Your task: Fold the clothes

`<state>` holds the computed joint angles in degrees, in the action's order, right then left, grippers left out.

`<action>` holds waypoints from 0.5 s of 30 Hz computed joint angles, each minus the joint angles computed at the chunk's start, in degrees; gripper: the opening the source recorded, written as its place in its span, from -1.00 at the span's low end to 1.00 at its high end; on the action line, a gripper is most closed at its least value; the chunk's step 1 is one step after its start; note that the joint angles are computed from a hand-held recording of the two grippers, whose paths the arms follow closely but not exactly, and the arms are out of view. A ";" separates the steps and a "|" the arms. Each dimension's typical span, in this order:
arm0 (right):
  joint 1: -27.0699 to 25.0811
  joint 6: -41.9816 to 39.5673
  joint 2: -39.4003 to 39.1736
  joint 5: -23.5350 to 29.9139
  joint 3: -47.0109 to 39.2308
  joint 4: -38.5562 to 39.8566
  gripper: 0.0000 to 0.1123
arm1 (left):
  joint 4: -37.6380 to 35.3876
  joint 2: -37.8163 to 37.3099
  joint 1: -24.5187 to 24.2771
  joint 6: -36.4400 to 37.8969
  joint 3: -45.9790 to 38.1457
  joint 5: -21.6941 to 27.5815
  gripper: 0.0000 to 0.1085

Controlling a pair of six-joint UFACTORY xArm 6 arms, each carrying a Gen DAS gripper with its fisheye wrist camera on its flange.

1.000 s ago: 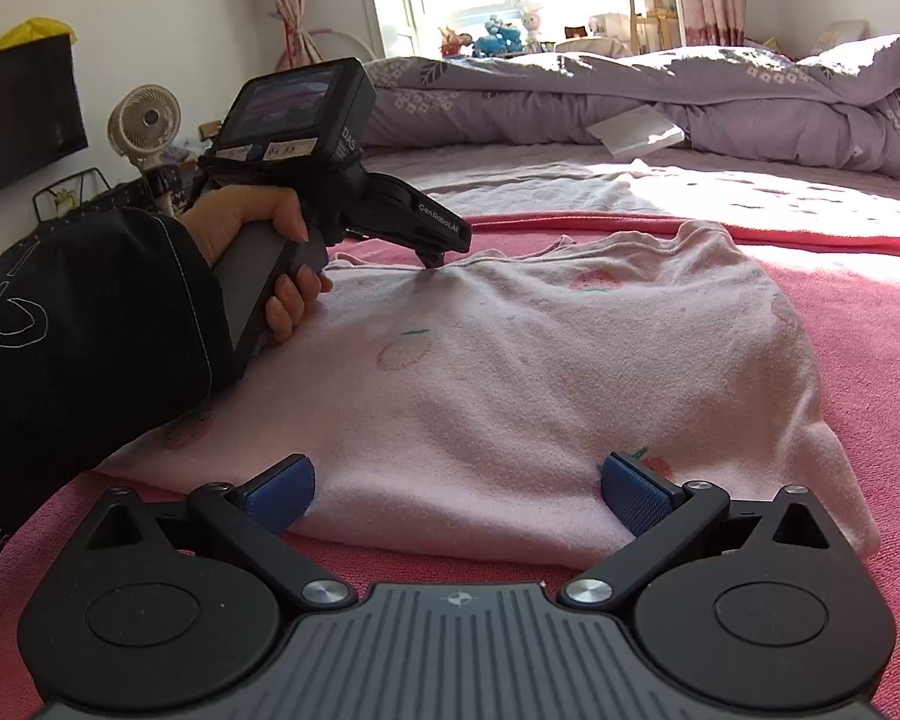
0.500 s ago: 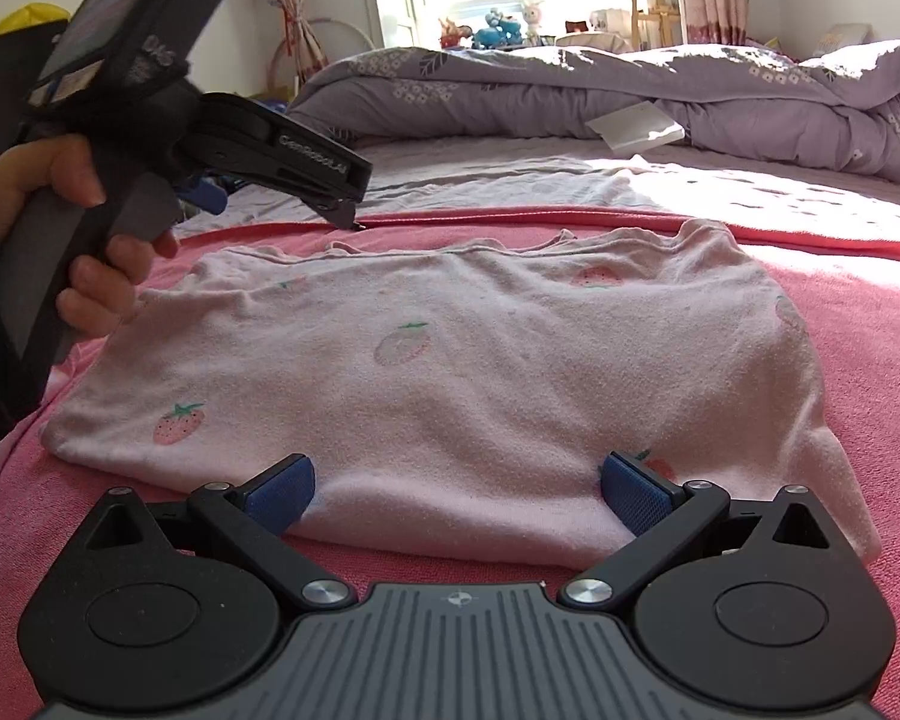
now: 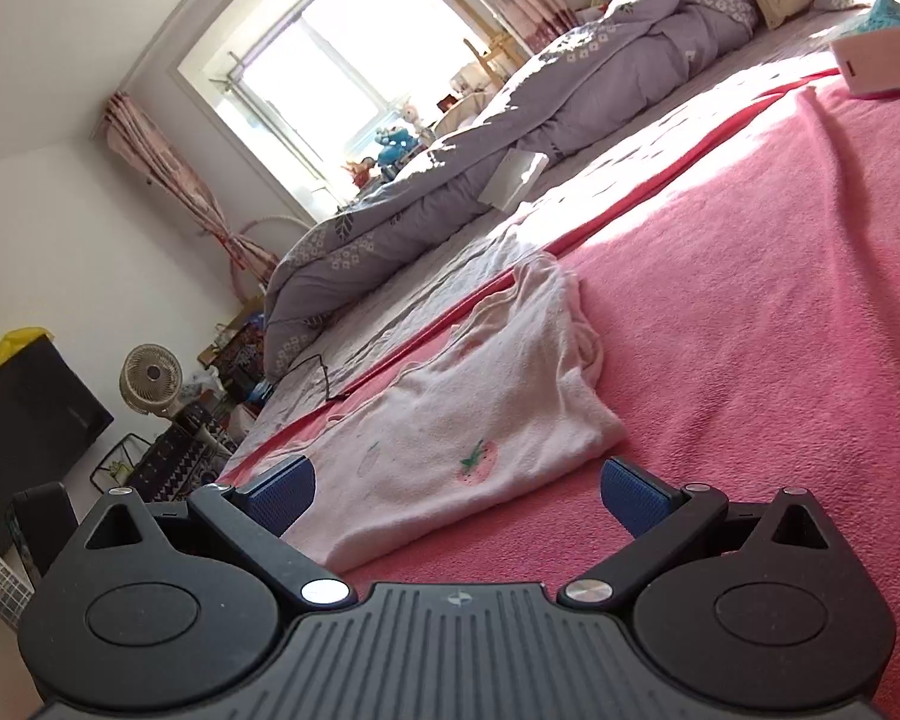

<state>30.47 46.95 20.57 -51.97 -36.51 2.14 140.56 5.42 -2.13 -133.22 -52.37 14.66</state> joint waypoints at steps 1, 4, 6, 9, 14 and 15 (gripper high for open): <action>-0.87 1.73 0.06 0.42 0.10 -0.61 0.79 | -4.39 1.43 -0.09 5.19 -0.55 -0.16 0.87; -3.33 5.74 1.25 -0.75 -0.43 -4.34 0.76 | -5.10 3.27 0.77 6.35 -1.92 -2.89 0.87; -4.44 7.57 2.17 -1.31 -1.29 -6.18 0.77 | 1.24 3.02 1.51 -0.85 -2.45 -5.45 0.89; -5.61 10.08 3.45 -1.20 -3.10 -8.22 0.79 | 7.79 3.45 2.26 -8.72 -3.31 -8.58 0.89; -8.46 16.37 5.96 -3.37 -6.12 -14.33 0.81 | 11.88 3.65 2.20 -14.19 -3.76 -10.14 0.89; -8.90 17.40 5.92 -2.65 -6.57 -15.37 0.81 | 11.59 3.93 2.33 -14.06 -4.12 -10.55 0.90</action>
<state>21.57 64.35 26.48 -54.62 -43.08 -13.23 152.14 9.35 0.20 -147.29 -56.49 4.11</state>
